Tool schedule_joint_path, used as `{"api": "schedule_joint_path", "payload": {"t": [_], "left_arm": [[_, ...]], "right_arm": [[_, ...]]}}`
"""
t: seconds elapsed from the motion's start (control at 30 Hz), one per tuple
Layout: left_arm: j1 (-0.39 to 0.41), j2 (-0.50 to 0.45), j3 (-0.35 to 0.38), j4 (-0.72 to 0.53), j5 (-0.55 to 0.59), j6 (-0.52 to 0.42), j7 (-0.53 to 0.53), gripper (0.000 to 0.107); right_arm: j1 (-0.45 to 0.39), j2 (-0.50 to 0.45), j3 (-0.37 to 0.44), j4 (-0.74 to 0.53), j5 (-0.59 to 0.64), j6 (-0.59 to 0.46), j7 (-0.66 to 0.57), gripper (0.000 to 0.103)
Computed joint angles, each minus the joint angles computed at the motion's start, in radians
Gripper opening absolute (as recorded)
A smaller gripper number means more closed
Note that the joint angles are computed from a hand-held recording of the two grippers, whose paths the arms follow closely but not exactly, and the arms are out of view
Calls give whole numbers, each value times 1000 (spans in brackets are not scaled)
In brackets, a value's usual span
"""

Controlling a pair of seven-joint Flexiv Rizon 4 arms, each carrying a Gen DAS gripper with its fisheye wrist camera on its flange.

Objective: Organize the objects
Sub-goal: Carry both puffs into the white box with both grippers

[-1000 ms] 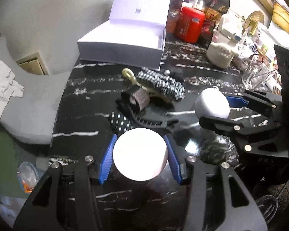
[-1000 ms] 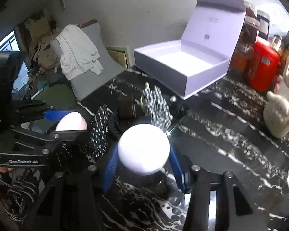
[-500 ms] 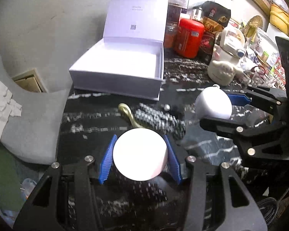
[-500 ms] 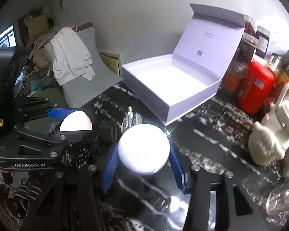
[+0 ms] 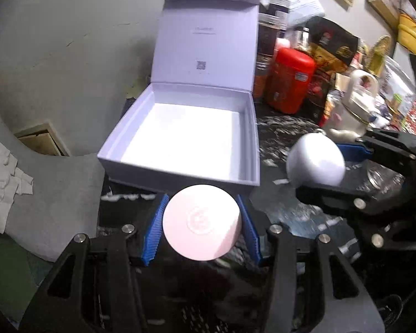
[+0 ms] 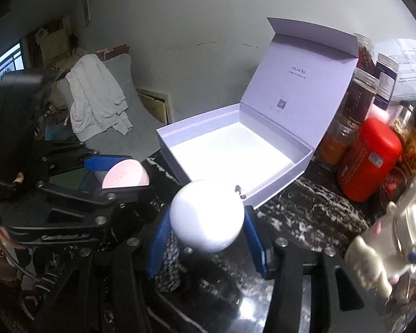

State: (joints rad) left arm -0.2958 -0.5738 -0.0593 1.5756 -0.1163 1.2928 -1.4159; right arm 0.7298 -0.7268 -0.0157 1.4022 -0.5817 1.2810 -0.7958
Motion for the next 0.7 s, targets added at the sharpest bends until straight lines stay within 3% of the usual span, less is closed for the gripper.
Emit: {"api": "schedule_joint_path", "payload": {"t": [0.5, 0.63, 0.7], "left_arm": [[-32, -224, 68, -396, 58, -140, -50, 49], [-53, -292, 119, -524, 92, -170, -111, 49], [-39, -324, 108, -583, 88, -195, -118, 49]], "right_arm": [[-72, -179, 50, -333, 127, -115, -152, 53], [-82, -237, 55, -448, 161, -159, -193, 53], [-89, -271, 62, -517, 180, -188, -220, 53]]}}
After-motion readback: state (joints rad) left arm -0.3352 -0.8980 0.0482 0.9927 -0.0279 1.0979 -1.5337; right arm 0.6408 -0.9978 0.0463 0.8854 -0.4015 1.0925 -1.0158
